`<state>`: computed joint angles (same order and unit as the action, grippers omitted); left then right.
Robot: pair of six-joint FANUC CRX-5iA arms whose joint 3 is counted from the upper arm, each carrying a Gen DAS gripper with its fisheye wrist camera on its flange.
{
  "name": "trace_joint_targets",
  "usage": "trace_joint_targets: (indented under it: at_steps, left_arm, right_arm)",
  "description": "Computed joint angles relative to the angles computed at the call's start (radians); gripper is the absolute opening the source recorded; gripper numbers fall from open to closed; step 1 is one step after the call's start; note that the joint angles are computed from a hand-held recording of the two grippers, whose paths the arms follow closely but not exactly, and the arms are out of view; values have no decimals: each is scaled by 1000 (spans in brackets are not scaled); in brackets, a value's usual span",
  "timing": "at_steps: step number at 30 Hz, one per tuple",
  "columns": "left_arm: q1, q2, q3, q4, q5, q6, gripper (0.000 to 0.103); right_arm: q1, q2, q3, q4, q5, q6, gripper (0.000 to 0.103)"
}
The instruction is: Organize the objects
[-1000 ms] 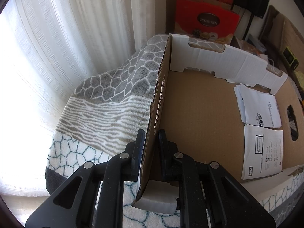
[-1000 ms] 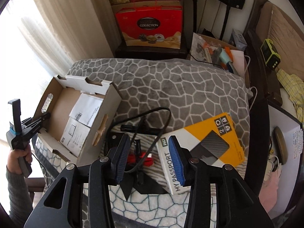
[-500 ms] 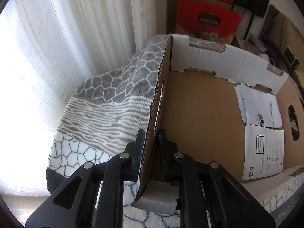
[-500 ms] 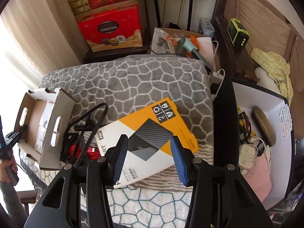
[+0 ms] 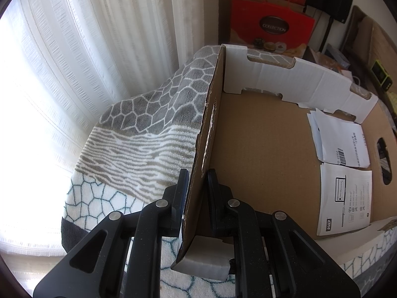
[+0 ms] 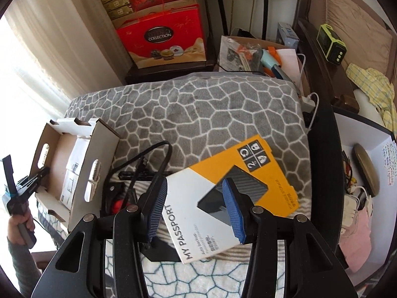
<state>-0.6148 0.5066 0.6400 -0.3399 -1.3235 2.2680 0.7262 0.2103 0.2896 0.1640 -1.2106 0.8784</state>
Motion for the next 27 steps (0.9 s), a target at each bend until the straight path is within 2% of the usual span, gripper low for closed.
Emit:
trace_joint_targets:
  at_steps: [11, 16, 20, 27]
  left_arm:
    - [0, 1, 2, -1, -2, -1, 13]
    - [0, 1, 1, -1, -1, 0, 13]
    - [-1, 2, 3, -1, -2, 0, 13]
    - [-3, 2, 4, -2, -2, 1, 13]
  right_arm:
    - [3, 164, 165, -4, -57, 14, 46]
    - [0, 219, 217, -11, -98, 30, 29]
    - [5, 231, 211, 12, -101, 23, 10]
    - [0, 156, 137, 17, -14, -7, 6]
